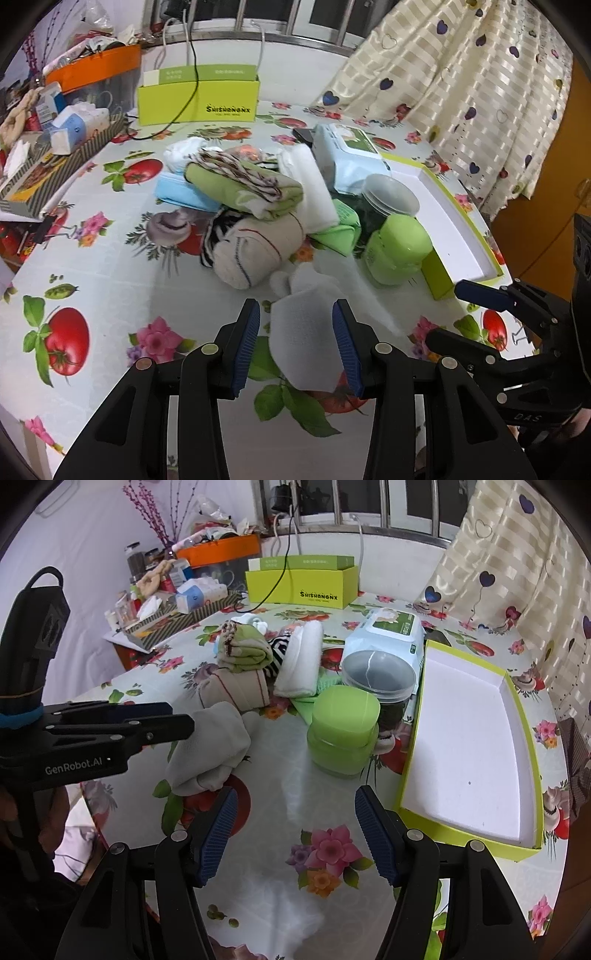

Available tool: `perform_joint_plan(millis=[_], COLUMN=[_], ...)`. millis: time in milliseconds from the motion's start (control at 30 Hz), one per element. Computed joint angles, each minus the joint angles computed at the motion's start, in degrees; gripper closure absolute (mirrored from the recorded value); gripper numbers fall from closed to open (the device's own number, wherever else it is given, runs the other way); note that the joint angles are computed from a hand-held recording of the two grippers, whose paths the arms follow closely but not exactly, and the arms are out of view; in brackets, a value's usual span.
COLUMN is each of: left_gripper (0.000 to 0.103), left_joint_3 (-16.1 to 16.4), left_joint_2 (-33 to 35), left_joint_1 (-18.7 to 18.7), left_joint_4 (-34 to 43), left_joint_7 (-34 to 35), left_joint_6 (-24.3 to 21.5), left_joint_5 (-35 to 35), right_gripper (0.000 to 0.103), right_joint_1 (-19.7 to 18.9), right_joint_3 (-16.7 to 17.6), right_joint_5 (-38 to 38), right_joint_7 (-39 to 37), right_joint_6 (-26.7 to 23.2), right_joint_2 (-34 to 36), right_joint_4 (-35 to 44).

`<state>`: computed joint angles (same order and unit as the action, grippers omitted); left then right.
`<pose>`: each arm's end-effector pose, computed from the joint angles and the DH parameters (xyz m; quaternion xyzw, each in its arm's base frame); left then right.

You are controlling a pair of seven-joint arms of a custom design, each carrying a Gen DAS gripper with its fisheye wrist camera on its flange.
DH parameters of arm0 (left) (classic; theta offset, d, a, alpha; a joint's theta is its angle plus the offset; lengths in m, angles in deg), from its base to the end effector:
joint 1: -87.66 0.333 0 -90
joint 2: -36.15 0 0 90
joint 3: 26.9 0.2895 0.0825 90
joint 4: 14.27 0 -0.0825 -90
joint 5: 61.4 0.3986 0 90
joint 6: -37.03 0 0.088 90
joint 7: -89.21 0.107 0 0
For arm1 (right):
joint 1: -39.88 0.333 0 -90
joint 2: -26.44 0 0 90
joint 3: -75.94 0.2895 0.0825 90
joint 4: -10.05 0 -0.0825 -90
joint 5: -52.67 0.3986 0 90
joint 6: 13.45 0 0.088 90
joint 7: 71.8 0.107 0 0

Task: Organize soft objects
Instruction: 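Close the left gripper on the white mesh sock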

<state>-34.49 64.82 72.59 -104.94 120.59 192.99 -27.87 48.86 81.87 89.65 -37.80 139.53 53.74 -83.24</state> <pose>0.6723 -0.2861 0.3892 -0.7269 0.5904 -0.2941 0.1912 0.7024 0.1580 0.3729 -0.8510 0.3888 -0.1396 0.3243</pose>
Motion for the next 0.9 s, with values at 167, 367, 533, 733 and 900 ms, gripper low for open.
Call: perform_joint_plan(millis=[167,367,533,733,900], left_gripper=[0.061,0.061,0.061,0.061,0.061], left_joint_3=[-0.5,-0.5,-1.3,-1.7,-1.7], left_joint_2=[1.1,1.8,3.1,5.1,6.6], left_joint_1=[0.2,0.0,0.5,0.6,0.5], left_joint_4=[1.3,2.3,3.5,5.6,7.0], left_joint_7=[1.4,2.3,4.3,6.7,8.1], left_joint_6=[-0.6,-1.3,-1.8,-2.5,-2.7], left_joint_5=[-1.1,-1.7,-3.2,-4.9,-6.0], right_gripper=[0.037,0.037,0.037,0.037,0.037], right_joint_1=[-0.4,-0.7,-0.7,-0.7,-0.7], right_joint_3=[-0.2,-0.3,-0.4,-0.7,-0.9], right_joint_5=[0.2,-0.1,-0.4,-1.3,-2.1], right_joint_7=[0.1,0.6,1.0,1.9,2.8], right_joint_6=[-0.8,-1.7,-2.0,-2.7,-3.4], right_joint_2=[0.6,1.3,1.7,2.8,3.5], right_joint_4=[0.9,1.9,2.2,3.6,4.5])
